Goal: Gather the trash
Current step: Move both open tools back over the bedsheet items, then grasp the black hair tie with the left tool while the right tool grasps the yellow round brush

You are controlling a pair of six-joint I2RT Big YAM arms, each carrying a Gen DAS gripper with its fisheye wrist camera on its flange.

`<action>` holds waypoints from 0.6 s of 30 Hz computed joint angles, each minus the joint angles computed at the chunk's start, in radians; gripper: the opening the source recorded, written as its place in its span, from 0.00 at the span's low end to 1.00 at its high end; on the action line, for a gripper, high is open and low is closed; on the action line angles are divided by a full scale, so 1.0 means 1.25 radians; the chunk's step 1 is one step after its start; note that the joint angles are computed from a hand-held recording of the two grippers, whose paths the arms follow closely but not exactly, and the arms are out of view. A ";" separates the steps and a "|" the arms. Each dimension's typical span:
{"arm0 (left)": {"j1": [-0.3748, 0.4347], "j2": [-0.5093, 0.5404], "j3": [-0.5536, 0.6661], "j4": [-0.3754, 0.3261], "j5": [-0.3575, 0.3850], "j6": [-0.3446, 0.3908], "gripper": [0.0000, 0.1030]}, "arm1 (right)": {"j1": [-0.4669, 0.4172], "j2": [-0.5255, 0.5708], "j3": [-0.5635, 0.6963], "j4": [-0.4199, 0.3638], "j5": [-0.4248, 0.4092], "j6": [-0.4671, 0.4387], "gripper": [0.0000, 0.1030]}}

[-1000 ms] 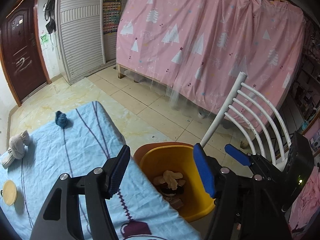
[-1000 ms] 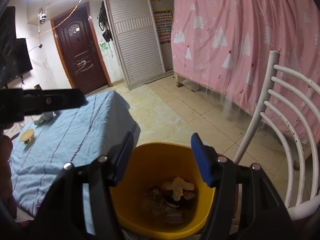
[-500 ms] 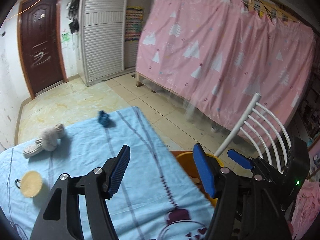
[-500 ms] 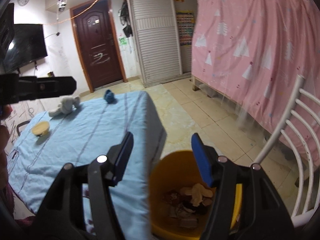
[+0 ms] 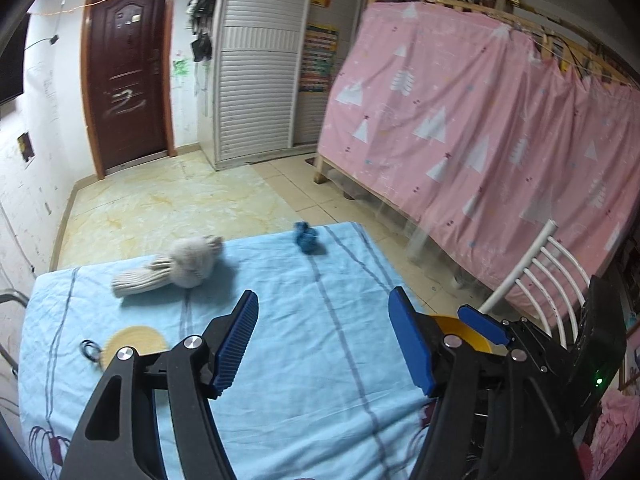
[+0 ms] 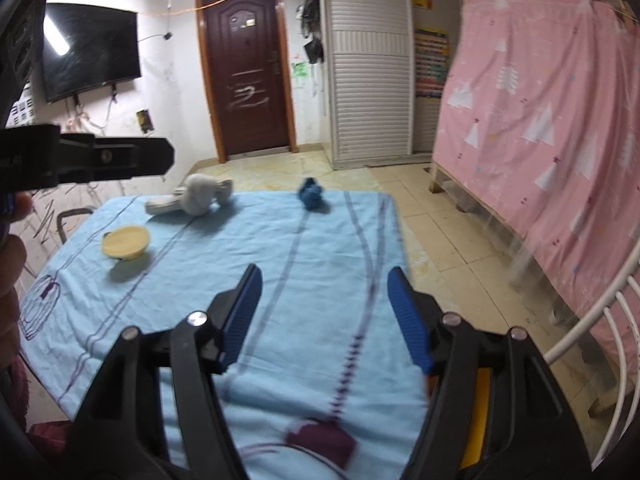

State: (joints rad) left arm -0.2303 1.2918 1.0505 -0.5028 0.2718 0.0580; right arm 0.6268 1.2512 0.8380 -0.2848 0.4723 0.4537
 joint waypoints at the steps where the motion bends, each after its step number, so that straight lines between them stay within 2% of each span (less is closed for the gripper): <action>1: 0.009 -0.001 -0.001 0.001 0.002 0.002 0.58 | 0.007 0.015 0.017 -0.003 -0.003 -0.007 0.61; 8: 0.088 0.009 0.012 -0.005 0.008 0.013 0.59 | 0.034 0.082 0.088 -0.013 -0.016 -0.036 0.61; 12: 0.127 0.017 0.016 0.003 -0.022 0.014 0.60 | 0.045 0.114 0.119 -0.012 -0.036 -0.048 0.61; 15: 0.159 0.036 0.028 -0.002 -0.036 0.012 0.60 | 0.054 0.143 0.147 -0.021 -0.043 -0.059 0.67; 18: 0.188 0.061 0.042 -0.007 -0.059 0.017 0.60 | 0.060 0.163 0.168 -0.025 -0.050 -0.068 0.68</action>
